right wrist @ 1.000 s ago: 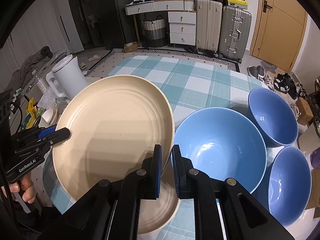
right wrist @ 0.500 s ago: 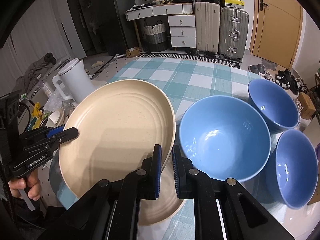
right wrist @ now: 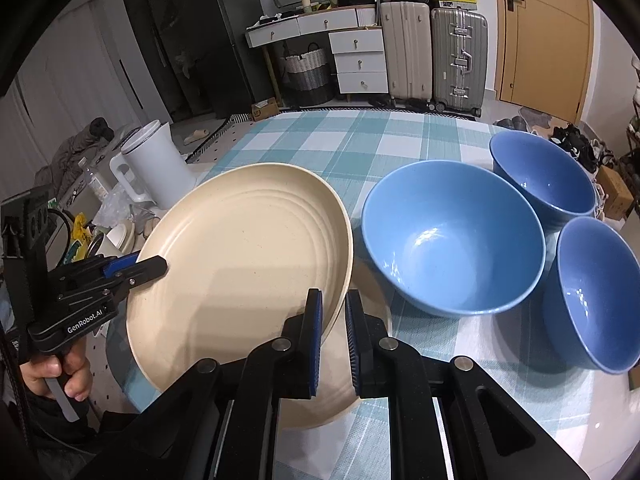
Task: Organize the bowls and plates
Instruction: 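Carry the cream plate and blue bowl with both grippers toward the other blue bowls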
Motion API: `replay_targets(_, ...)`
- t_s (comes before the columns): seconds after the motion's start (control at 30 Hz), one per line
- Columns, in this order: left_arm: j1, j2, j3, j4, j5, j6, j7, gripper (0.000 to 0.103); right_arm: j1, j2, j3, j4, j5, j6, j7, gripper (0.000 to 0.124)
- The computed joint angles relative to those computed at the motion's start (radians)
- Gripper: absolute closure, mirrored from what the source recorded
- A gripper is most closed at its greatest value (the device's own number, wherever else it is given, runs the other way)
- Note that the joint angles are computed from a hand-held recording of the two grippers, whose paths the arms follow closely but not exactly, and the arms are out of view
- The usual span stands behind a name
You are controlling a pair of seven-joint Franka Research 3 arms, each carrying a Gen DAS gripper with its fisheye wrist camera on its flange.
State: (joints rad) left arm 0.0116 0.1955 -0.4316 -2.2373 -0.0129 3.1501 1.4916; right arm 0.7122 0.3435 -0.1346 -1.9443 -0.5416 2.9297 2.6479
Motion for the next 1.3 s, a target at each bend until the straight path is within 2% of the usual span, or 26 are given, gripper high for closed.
replay_targets(0.23, -0.015, 0.003, 0.016, -0.016, 0.024, 0.008, -0.017, 0.086, 0.015, 0.005, -0.006, -0.019, 0.007, 0.015, 0.021, 0.112)
replay_targets(0.33, -0.051, 0.005, 0.056, -0.023, 0.063, 0.016, -0.047, 0.086, 0.024, 0.007, -0.014, -0.025, 0.006, 0.021, 0.029, 0.112)
replay_targets(0.4, -0.026, 0.011, 0.029, -0.025, 0.063, 0.018, -0.042, 0.086, 0.034, 0.009, -0.023, -0.026, -0.004, 0.014, 0.039, 0.112)
replay_targets(0.5, -0.041, 0.020, 0.047, -0.023, 0.088, 0.020, -0.062, 0.086, 0.041, 0.010, -0.028, -0.033, -0.013, 0.015, 0.054, 0.112)
replay_targets(0.73, -0.030, 0.056, 0.039, 0.002, 0.124, 0.016, -0.079, 0.086, 0.044, 0.020, -0.027, -0.031, -0.027, -0.005, 0.076, 0.112)
replay_targets(0.9, -0.062, 0.078, 0.072, 0.019, 0.164, 0.016, -0.109, 0.086, 0.037, 0.029, -0.017, -0.022, -0.028, -0.032, 0.078, 0.112)
replay_targets(1.1, -0.155, 0.101, 0.170, 0.044, 0.241, 0.013, -0.172, 0.086, 0.033, 0.040, -0.014, -0.017, -0.043, -0.046, 0.096, 0.112)
replay_targets(1.23, -0.157, 0.120, 0.172, 0.059, 0.265, 0.007, -0.188, 0.086, 0.032, 0.050, -0.015, -0.011, -0.047, -0.055, 0.102, 0.112)
replay_targets(1.3, -0.193, 0.128, 0.210, 0.069, 0.289, 0.005, -0.209, 0.086, 0.032, 0.059, -0.016, -0.006, -0.050, -0.056, 0.108, 0.112)
